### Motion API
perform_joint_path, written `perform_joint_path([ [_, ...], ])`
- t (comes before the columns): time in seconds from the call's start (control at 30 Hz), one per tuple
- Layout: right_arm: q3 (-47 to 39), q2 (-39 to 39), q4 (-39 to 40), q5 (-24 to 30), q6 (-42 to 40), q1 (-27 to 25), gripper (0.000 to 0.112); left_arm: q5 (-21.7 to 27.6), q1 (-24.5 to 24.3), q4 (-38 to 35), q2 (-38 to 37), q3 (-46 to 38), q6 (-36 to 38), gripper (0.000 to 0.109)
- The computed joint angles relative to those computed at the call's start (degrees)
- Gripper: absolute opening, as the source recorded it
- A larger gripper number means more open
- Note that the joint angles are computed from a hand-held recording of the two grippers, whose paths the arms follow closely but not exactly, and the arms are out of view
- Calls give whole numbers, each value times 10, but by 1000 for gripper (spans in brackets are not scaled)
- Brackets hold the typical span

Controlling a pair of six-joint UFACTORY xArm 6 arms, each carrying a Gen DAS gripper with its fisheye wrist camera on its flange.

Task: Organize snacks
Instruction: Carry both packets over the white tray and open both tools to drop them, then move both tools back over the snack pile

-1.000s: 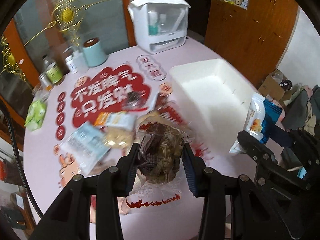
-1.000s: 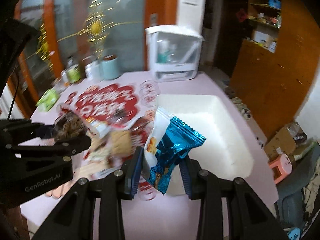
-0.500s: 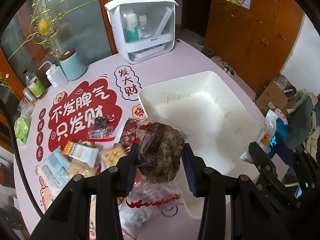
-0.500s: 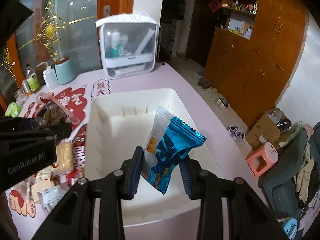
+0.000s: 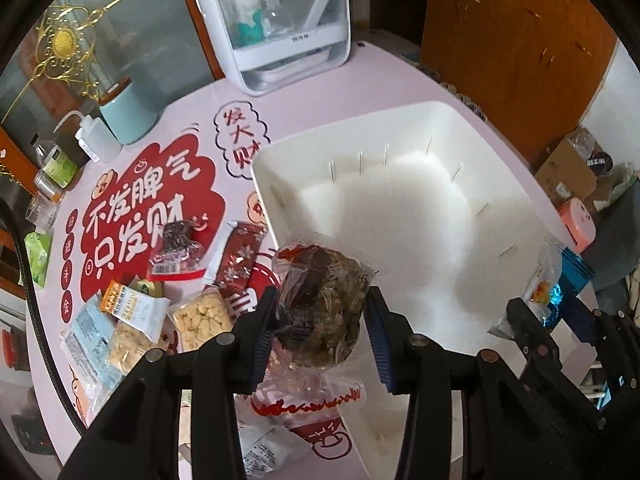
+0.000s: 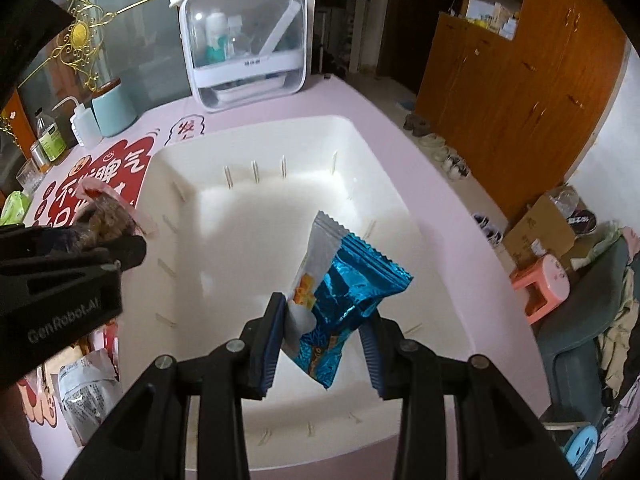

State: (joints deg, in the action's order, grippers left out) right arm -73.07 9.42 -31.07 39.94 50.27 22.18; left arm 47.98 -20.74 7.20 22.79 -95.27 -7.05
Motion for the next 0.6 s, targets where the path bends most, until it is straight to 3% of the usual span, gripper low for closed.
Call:
perform_joint_path([
  [0.03, 1, 1, 5, 1, -5, -2, 37, 6, -1, -1, 6, -6, 2, 45],
  [0.1, -1, 5, 14, 8, -12, -2, 37, 12, -3, 4, 12, -13, 1, 60],
  [0.13, -2, 7, 20, 7, -17, -3, 38, 10, -4, 10, 12, -12, -2, 80],
  [0.17, -3, 10, 28, 5, -25, -5, 40, 4, -5, 15, 10, -8, -6, 89],
  [0.2, -3, 11, 38, 5, -35, -5, 43, -4, -6, 19, 6, -2, -11, 90],
  [0.27, -2, 13, 39, 1, -35, -6, 63, -4, -7, 21, 4, -1, -10, 90],
  [0.33, 5, 8, 29, -11, -25, -4, 68, 5, -7, 19, 4, -5, -9, 90],
  [0.6, 3, 4, 46, -17, -35, 6, 68, -9, -5, 18, -33, 33, -12, 90],
])
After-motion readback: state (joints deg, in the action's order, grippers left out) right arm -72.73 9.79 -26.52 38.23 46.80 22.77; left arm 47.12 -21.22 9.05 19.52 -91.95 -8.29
